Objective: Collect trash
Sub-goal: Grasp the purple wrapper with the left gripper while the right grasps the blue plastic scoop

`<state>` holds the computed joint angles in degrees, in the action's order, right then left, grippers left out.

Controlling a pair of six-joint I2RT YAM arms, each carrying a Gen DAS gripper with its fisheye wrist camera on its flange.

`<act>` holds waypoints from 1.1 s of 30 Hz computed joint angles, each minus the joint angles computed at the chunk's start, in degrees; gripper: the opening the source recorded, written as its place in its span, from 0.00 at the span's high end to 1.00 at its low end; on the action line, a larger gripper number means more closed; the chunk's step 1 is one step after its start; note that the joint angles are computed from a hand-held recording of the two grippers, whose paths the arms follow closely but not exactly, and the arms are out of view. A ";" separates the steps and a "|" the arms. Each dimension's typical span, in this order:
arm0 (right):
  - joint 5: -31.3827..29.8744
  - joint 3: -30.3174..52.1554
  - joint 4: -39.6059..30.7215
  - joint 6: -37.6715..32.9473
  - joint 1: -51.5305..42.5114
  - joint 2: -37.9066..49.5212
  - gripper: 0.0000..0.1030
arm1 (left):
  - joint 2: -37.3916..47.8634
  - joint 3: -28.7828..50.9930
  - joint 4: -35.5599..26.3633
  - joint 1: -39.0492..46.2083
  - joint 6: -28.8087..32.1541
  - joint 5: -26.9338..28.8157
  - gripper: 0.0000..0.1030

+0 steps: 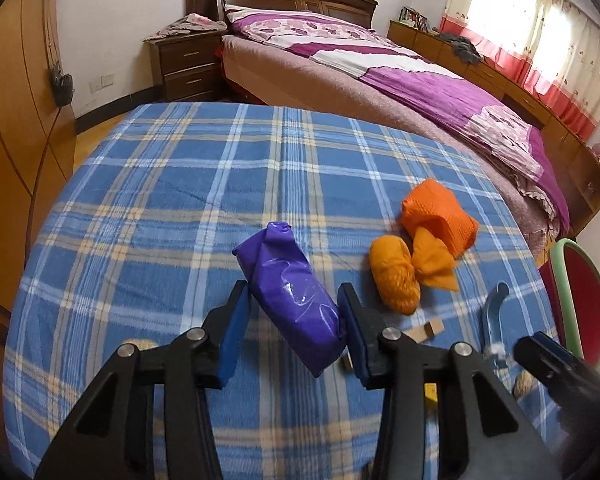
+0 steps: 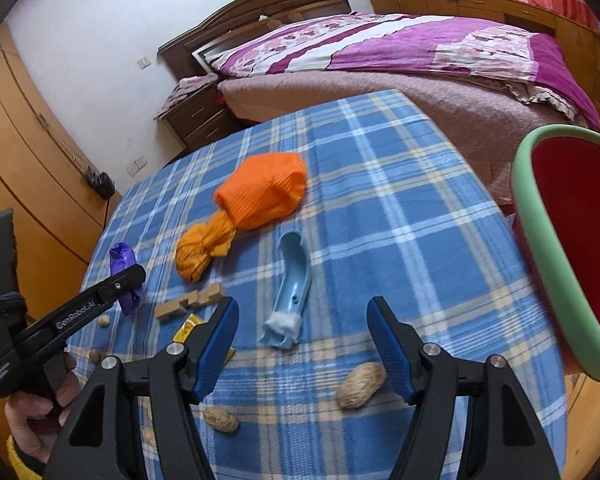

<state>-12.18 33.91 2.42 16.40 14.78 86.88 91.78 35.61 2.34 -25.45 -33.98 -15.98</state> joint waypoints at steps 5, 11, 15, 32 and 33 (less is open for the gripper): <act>2.00 0.37 0.61 0.77 2.12 1.84 0.42 | -1.14 -1.40 0.02 0.18 -0.47 0.91 0.56; 3.97 0.40 1.71 0.91 3.25 3.37 0.53 | -2.45 -2.65 0.50 0.66 -0.50 3.45 0.56; 5.77 0.41 2.00 0.47 3.82 3.61 0.62 | -3.45 -3.21 0.69 1.43 -0.61 5.92 0.56; 3.03 -3.92 3.45 0.84 1.97 -2.04 0.79 | -6.88 -4.29 -0.33 -3.48 -1.76 4.49 0.56; 2.79 -4.45 3.33 0.90 1.53 -3.33 0.79 | -7.12 -4.25 -0.37 -3.83 -1.72 4.40 0.56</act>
